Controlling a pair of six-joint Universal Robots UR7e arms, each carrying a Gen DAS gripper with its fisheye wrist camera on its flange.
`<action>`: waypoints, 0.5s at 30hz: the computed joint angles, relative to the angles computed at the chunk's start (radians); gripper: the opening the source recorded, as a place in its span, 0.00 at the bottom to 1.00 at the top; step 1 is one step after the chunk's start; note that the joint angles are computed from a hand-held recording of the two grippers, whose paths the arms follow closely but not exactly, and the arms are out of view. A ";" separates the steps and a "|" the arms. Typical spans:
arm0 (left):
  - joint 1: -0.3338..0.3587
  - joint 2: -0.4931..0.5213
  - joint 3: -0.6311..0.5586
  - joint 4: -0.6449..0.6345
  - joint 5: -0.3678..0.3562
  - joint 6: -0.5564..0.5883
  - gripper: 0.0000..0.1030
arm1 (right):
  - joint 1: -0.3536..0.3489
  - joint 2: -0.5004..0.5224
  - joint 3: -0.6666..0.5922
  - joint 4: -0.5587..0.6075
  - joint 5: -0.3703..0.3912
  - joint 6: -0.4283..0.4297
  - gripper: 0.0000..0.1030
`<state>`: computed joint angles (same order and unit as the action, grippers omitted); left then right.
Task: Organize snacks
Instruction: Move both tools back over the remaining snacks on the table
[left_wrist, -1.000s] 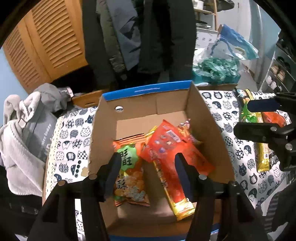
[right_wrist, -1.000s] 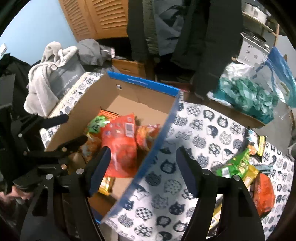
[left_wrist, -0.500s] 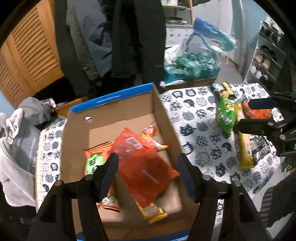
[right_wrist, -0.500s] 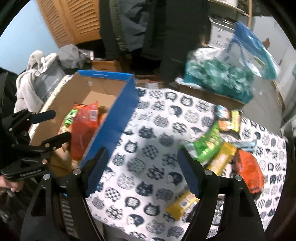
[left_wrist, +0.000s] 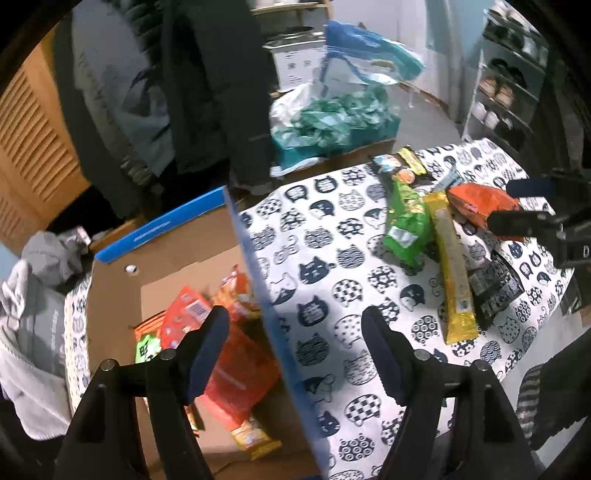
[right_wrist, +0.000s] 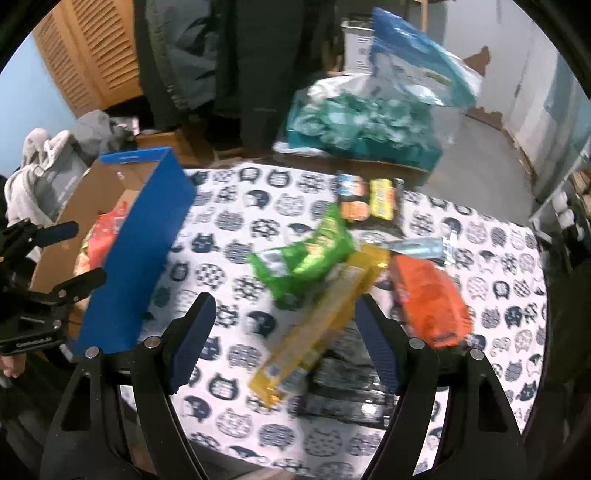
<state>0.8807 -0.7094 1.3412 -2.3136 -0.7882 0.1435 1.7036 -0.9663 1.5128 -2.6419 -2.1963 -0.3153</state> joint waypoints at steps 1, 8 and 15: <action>-0.006 0.008 -0.004 0.002 0.000 0.004 0.74 | -0.005 -0.008 0.005 -0.003 -0.002 -0.001 0.74; -0.030 0.058 -0.050 0.045 -0.011 0.010 0.75 | -0.049 -0.062 0.030 0.001 -0.003 0.005 0.75; -0.044 0.127 -0.131 0.106 -0.023 0.033 0.78 | -0.070 -0.081 0.001 0.057 -0.030 -0.022 0.75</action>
